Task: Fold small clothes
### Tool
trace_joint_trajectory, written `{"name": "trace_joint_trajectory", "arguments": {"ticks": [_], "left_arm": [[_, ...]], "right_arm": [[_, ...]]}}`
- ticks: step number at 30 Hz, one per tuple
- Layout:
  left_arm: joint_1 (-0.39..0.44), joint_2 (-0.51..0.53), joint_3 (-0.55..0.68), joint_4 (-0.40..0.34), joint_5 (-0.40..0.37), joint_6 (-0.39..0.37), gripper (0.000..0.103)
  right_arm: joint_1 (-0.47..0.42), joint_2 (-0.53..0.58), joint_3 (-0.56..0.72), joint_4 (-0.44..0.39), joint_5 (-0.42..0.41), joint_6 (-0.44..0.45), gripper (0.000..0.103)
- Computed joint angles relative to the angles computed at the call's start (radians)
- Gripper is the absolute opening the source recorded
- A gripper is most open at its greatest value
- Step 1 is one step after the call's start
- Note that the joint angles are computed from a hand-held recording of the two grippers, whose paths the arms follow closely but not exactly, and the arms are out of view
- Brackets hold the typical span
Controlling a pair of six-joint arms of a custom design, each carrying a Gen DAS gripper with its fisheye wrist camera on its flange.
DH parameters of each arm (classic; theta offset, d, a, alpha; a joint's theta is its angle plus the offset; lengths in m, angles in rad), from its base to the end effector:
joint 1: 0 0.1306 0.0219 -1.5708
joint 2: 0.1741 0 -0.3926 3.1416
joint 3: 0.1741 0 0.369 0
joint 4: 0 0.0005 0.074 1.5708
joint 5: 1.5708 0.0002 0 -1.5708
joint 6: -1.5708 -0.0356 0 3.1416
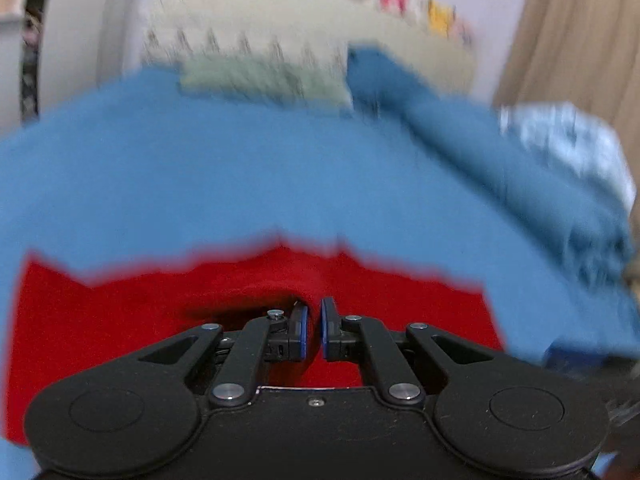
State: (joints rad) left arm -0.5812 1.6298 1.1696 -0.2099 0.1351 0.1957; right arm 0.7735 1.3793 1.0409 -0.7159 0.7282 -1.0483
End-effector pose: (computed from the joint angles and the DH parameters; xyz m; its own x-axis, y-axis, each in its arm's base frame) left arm 0.4390 -0.2947 0.2807 -0.6321 0.1847 -0.7525 0.5193 0.8218 -0.2345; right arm 0.3121 0.2710 0.3131 -0.5586 0.3586 -0.7479 0.3963 0.9075 0.1391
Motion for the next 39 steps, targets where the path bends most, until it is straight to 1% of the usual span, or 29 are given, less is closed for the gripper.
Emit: {"name": "trace_joint_trajectory", "arguments": {"ticks": [1, 3, 5, 6, 7, 8, 9, 11, 12, 13, 15, 17, 18, 19, 21, 22, 24, 26, 27, 28, 29, 31, 33, 34, 36, 39], "left_arm": [[-0.018, 0.037, 0.002, -0.016, -0.016, -0.009, 0.006], [-0.032, 0.084, 0.001, -0.033, -0.032, -0.009, 0.007], [-0.046, 0.071, -0.042, 0.025, -0.046, -0.021, 0.009], [-0.045, 0.065, -0.043, 0.019, -0.044, -0.032, 0.011], [-0.039, 0.055, -0.042, 0.007, -0.03, -0.037, 0.016], [-0.031, 0.039, -0.049, 0.002, -0.021, -0.042, 0.042], [-0.027, 0.015, -0.07, 0.013, -0.023, -0.044, 0.067], [-0.007, -0.061, -0.135, 0.069, -0.058, -0.054, 0.085], [0.007, -0.1, -0.174, 0.096, -0.066, -0.068, 0.092], [0.028, -0.14, -0.214, 0.113, -0.085, -0.083, 0.092], [0.069, -0.196, -0.269, 0.112, -0.139, -0.076, 0.092], [0.122, -0.229, -0.303, 0.109, -0.14, -0.049, 0.092], [0.139, -0.237, -0.321, 0.119, -0.147, -0.035, 0.092], [0.157, -0.242, -0.336, 0.126, -0.156, -0.046, 0.092], [0.167, -0.226, -0.342, 0.124, -0.205, -0.092, 0.092], [0.171, -0.214, -0.34, 0.119, -0.215, -0.099, 0.092], [0.193, -0.198, -0.332, 0.1, -0.196, -0.09, 0.092], [0.221, -0.193, -0.325, 0.071, -0.165, -0.073, 0.092], [0.231, -0.189, -0.325, 0.07, -0.155, -0.064, 0.092], [0.244, -0.188, -0.327, 0.063, -0.143, -0.062, 0.092], [0.251, -0.187, -0.327, 0.055, -0.138, -0.063, 0.091], [0.265, -0.198, -0.342, 0.048, -0.127, -0.081, 0.09], [0.268, -0.204, -0.352, 0.05, -0.124, -0.088, 0.09], [0.268, -0.205, -0.35, 0.044, -0.121, -0.079, 0.089], [0.271, -0.198, -0.336, 0.038, -0.117, -0.063, 0.089], [0.272, -0.199, -0.334, 0.04, -0.104, -0.052, 0.089]], "right_arm": [[-0.007, -0.012, -0.02, -0.001, -0.021, -0.005, 0.103], [-0.018, -0.037, -0.068, 0.025, -0.069, -0.017, 0.103], [-0.028, -0.057, -0.1, 0.047, -0.097, -0.018, 0.103], [-0.033, -0.063, -0.11, 0.054, -0.101, -0.012, 0.103], [-0.035, -0.065, -0.116, 0.063, -0.1, -0.004, 0.103], [-0.038, -0.067, -0.119, 0.075, -0.098, 0.007, 0.103], [-0.037, -0.069, -0.12, 0.09, -0.092, 0.016, 0.103], [-0.026, -0.072, -0.126, 0.133, -0.078, 0.041, 0.103], [-0.024, -0.068, -0.12, 0.157, -0.076, 0.066, 0.103], [-0.019, -0.062, -0.11, 0.176, -0.076, 0.092, 0.103], [-0.015, -0.029, -0.075, 0.221, -0.09, 0.178, 0.103], [-0.02, 0.027, -0.024, 0.239, -0.111, 0.28, 0.103], [-0.021, 0.064, 0.011, 0.241, -0.116, 0.329, 0.103], [-0.019, 0.108, 0.051, 0.246, -0.121, 0.38, 0.103], [-0.024, 0.189, 0.121, 0.252, -0.123, 0.464, 0.103], [-0.026, 0.228, 0.152, 0.256, -0.124, 0.501, 0.103], [-0.038, 0.309, 0.23, 0.228, -0.144, 0.585, 0.091], [-0.053, 0.377, 0.295, 0.188, -0.177, 0.646, 0.067], [-0.058, 0.406, 0.328, 0.163, -0.189, 0.66, 0.062], [-0.063, 0.424, 0.35, 0.139, -0.2, 0.668, 0.041], [-0.065, 0.432, 0.359, 0.129, -0.201, 0.668, 0.022], [-0.064, 0.403, 0.328, 0.176, -0.17, 0.629, 0.022], [-0.057, 0.349, 0.269, 0.226, -0.11, 0.554, 0.022], [-0.053, 0.314, 0.23, 0.25, -0.073, 0.502, 0.022], [-0.043, 0.255, 0.158, 0.264, -0.001, 0.394, 0.022], [-0.029, 0.2, 0.057, 0.251, 0.056, 0.236, 0.022]]}}
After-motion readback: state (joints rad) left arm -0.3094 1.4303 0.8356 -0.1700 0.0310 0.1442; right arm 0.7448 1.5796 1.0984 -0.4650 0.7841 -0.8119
